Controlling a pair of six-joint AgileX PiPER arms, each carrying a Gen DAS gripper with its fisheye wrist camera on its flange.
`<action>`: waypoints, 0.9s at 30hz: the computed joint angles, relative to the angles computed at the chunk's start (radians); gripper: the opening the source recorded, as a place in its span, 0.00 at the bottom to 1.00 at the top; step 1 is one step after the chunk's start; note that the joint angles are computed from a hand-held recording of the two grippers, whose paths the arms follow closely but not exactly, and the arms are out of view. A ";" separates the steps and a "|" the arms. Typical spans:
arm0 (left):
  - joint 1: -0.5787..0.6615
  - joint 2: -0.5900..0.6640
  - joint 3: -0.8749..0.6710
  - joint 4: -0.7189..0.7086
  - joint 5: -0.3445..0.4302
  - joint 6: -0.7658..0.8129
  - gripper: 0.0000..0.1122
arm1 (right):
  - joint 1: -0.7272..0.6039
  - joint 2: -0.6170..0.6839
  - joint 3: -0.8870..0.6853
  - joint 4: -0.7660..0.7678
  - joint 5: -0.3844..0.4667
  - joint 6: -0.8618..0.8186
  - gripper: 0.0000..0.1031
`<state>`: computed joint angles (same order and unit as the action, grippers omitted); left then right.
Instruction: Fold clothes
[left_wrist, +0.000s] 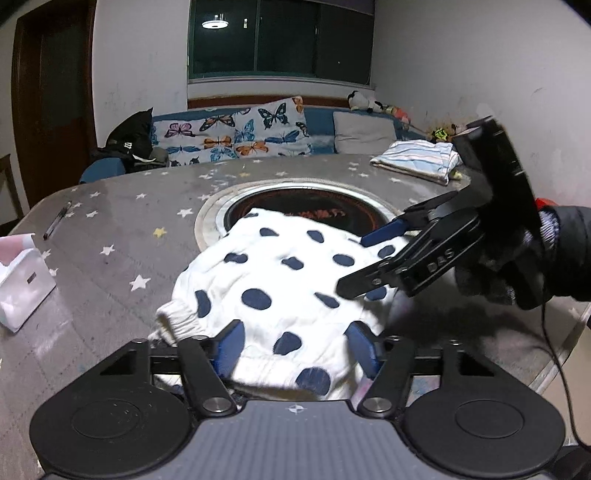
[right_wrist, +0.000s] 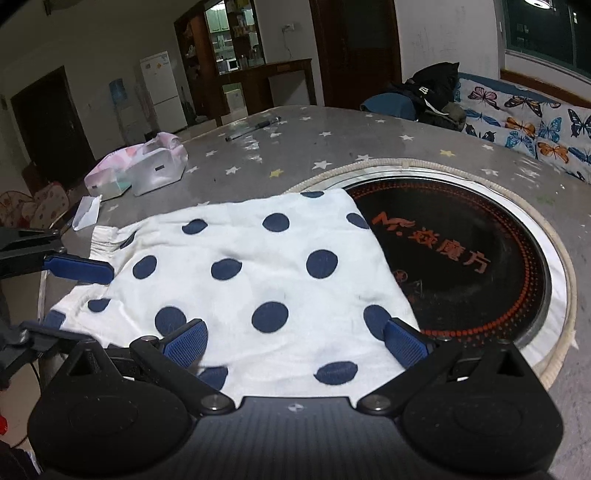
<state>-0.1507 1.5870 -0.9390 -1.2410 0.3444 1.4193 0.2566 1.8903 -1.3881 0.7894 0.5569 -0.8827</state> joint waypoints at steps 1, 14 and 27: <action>0.007 0.002 -0.002 0.009 0.007 -0.001 0.54 | 0.000 -0.007 0.007 -0.006 0.000 0.002 1.00; 0.168 0.004 -0.040 0.083 0.183 0.031 0.49 | 0.054 -0.173 0.191 -0.077 -0.022 0.013 1.00; 0.169 0.036 -0.104 -0.052 0.173 0.015 0.51 | 0.072 0.008 -0.141 -0.101 0.013 0.125 1.00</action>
<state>0.0184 1.6231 -1.0427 -1.2927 0.5174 1.4344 0.3284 1.8987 -1.5294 0.6884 0.5698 -0.7572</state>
